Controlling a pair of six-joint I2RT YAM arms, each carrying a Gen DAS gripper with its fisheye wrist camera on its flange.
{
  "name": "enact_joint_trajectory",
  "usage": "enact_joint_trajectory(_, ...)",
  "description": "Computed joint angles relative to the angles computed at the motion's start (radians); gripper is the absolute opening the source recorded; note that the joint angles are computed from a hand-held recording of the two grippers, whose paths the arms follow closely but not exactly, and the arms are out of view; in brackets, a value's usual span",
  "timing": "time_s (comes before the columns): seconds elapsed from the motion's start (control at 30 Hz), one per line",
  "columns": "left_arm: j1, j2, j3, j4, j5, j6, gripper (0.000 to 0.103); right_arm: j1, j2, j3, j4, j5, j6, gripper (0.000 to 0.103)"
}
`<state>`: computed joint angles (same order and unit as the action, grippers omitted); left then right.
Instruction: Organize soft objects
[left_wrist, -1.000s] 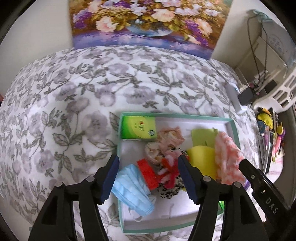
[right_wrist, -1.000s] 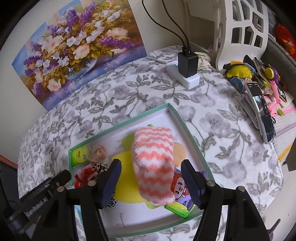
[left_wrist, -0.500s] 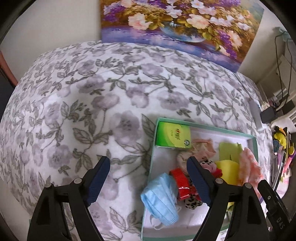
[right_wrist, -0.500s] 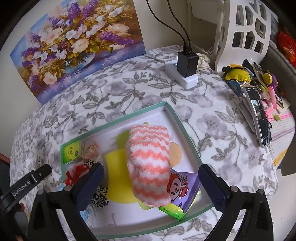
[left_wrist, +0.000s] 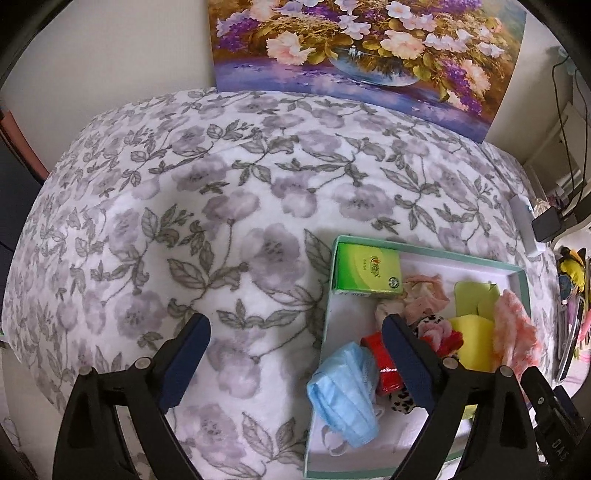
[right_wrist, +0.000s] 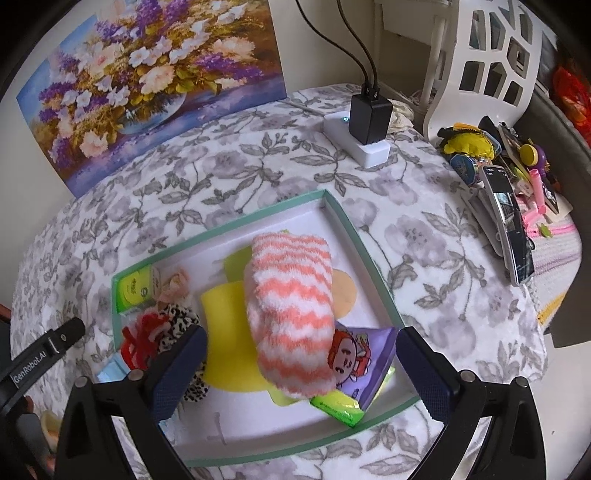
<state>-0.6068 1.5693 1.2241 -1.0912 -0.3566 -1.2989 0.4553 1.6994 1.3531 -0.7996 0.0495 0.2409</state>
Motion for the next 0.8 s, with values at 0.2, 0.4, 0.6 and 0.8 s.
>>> enact_joint_trajectory(0.2, -0.029, -0.032, -0.024, -0.037, -0.006, -0.024, 0.094, 0.043, -0.043, -0.059, -0.009, 0.032, -0.010, 0.103)
enact_joint_trajectory(0.4, -0.101, -0.004, 0.003, -0.182, -0.041, -0.118, 0.094, 0.102, -0.118, -0.146, -0.010, 0.055, -0.006, 0.103)
enact_joint_trajectory(0.6, -0.193, -0.034, -0.020, -0.253, -0.049, -0.192, 0.094, 0.164, -0.197, -0.230, -0.007, 0.073, 0.019, 0.103)
enact_joint_trajectory(0.8, -0.277, -0.056, -0.069, -0.285, -0.007, -0.275, 0.094, 0.225, -0.248, -0.304, -0.011, 0.100, 0.037, 0.103)
